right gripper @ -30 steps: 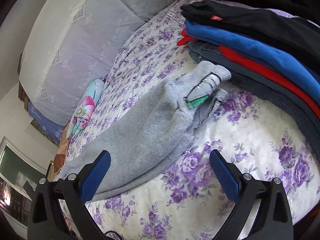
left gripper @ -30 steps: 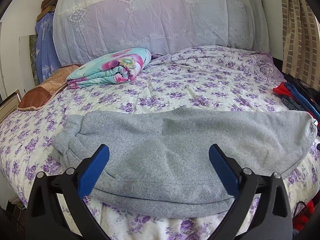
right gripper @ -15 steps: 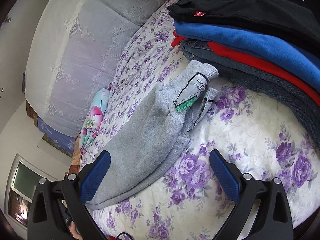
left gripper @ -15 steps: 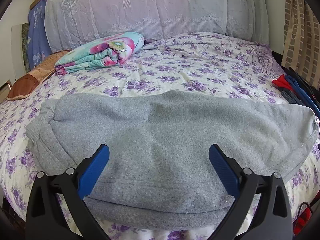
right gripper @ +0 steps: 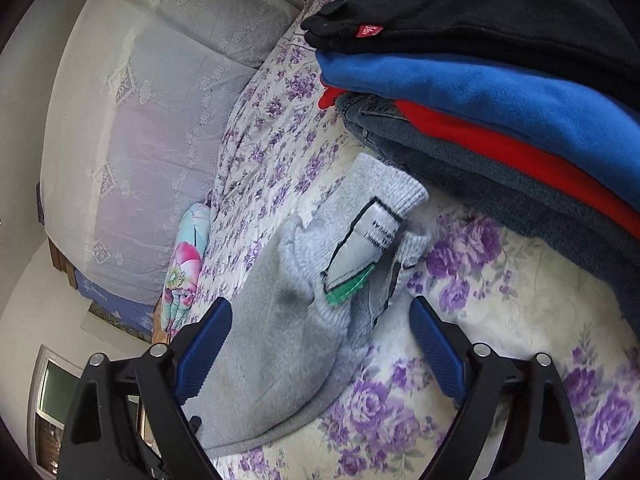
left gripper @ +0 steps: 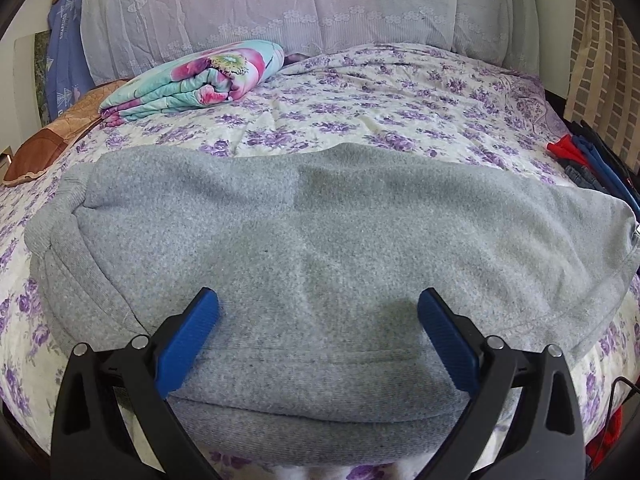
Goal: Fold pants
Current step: 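Lift the grey cuff with the right gripper toward the folded pants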
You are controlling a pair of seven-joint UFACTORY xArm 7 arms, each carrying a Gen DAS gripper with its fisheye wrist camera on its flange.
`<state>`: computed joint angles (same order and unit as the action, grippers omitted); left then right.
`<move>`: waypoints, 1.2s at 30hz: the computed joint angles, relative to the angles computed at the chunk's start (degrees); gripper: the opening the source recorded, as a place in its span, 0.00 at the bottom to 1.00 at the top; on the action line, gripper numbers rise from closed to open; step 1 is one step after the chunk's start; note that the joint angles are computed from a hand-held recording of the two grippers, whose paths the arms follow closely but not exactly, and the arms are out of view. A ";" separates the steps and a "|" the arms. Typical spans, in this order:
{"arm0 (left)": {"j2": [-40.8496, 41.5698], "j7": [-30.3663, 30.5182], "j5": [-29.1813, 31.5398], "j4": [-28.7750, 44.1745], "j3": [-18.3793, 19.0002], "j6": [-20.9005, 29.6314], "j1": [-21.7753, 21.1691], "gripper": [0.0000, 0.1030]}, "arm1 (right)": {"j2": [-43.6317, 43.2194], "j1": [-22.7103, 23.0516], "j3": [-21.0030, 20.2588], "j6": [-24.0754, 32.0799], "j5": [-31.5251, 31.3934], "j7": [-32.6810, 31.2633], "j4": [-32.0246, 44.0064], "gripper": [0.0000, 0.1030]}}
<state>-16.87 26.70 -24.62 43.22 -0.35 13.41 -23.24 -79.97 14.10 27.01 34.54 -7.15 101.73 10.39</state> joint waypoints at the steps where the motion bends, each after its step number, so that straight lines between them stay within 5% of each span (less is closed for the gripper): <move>1: 0.05 -0.07 0.12 -0.03 -0.08 -0.09 0.04 0.95 | -0.16 -0.31 -0.52 -0.45 -0.21 -0.28 -0.42 0.81; 12: 0.63 1.07 -0.78 0.63 0.41 0.73 -0.35 0.95 | 2.65 -3.61 2.14 -0.41 -4.22 -3.15 0.73 0.33; 19: -1.68 -1.20 0.85 -0.51 -0.03 -0.60 2.08 0.95 | 7.78 -9.09 6.62 5.62 -9.42 -6.37 10.97 0.27; 25: -3.79 -2.28 -0.08 0.83 4.25 -0.68 3.34 0.95 | 19.92 -17.46 12.77 9.90 -17.40 -15.62 27.50 0.27; 31: -3.87 -2.65 -0.57 2.25 6.57 -0.93 5.56 0.95 | 34.63 -25.93 22.37 10.82 -24.29 -23.79 43.01 0.27; 36: -3.79 -1.72 -2.18 3.03 8.19 -0.74 6.02 0.95 | 49.11 -39.86 40.37 14.36 -31.04 -30.20 57.03 0.24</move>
<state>-20.65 24.98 -26.80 46.25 7.84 12.67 -17.21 -30.86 -25.76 67.38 48.91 -38.19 71.53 67.42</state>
